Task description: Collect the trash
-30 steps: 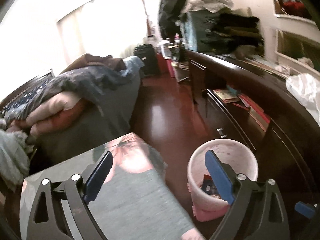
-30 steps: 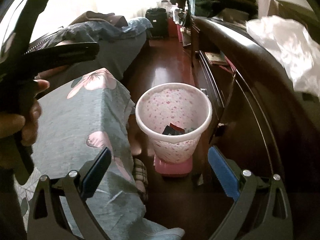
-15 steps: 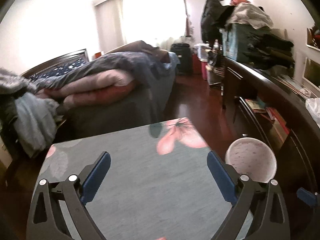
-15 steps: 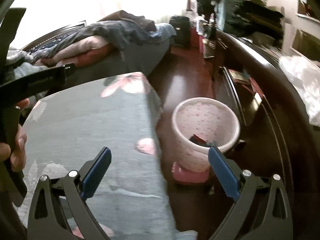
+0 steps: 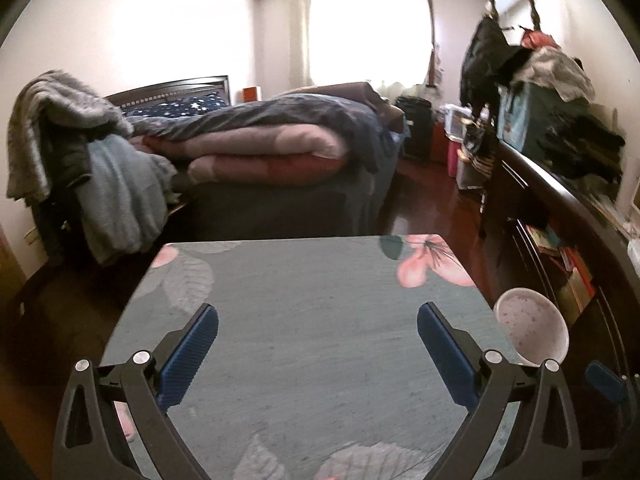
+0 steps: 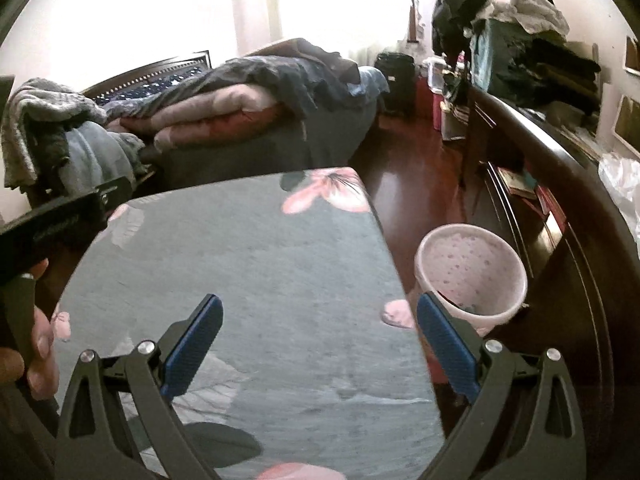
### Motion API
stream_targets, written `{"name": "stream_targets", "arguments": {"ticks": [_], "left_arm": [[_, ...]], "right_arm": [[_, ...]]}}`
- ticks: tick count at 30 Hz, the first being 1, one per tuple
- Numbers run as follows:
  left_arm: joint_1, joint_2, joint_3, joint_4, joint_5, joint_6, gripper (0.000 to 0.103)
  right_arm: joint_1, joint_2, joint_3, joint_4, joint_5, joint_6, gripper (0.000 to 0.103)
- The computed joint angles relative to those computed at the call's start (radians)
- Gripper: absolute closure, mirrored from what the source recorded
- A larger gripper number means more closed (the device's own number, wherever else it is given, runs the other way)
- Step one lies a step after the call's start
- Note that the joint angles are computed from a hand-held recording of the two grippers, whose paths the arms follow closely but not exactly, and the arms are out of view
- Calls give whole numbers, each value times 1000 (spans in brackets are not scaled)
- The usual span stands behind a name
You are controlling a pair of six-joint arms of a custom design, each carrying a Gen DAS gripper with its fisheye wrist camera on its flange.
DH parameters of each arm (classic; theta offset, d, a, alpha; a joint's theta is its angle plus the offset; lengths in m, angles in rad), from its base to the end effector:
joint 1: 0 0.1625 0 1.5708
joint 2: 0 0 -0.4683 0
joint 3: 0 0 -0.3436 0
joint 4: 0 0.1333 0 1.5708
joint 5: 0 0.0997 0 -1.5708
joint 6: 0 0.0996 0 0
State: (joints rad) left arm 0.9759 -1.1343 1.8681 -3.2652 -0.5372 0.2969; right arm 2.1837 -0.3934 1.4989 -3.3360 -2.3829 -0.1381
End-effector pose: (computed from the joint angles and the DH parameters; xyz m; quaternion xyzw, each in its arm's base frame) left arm -0.1281 -0.5799 0.4093 0.1265 0.7941 -0.4623 0.3737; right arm 0.4569 -0.5436 0.0419 0.1997 -0.8555 0.3771 0.2932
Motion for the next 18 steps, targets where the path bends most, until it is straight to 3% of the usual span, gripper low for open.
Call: {"name": "stream_targets", "arguments": {"ticks": [12,18], "left_arm": [[-79,-153,110,-88,24,26,4],[-109,-198,140,-56,42,-5,4]], "right_arm": [[91,29,-39,6,-12,-35,4],[122,30,-40,-33,-52,-54,4]]}}
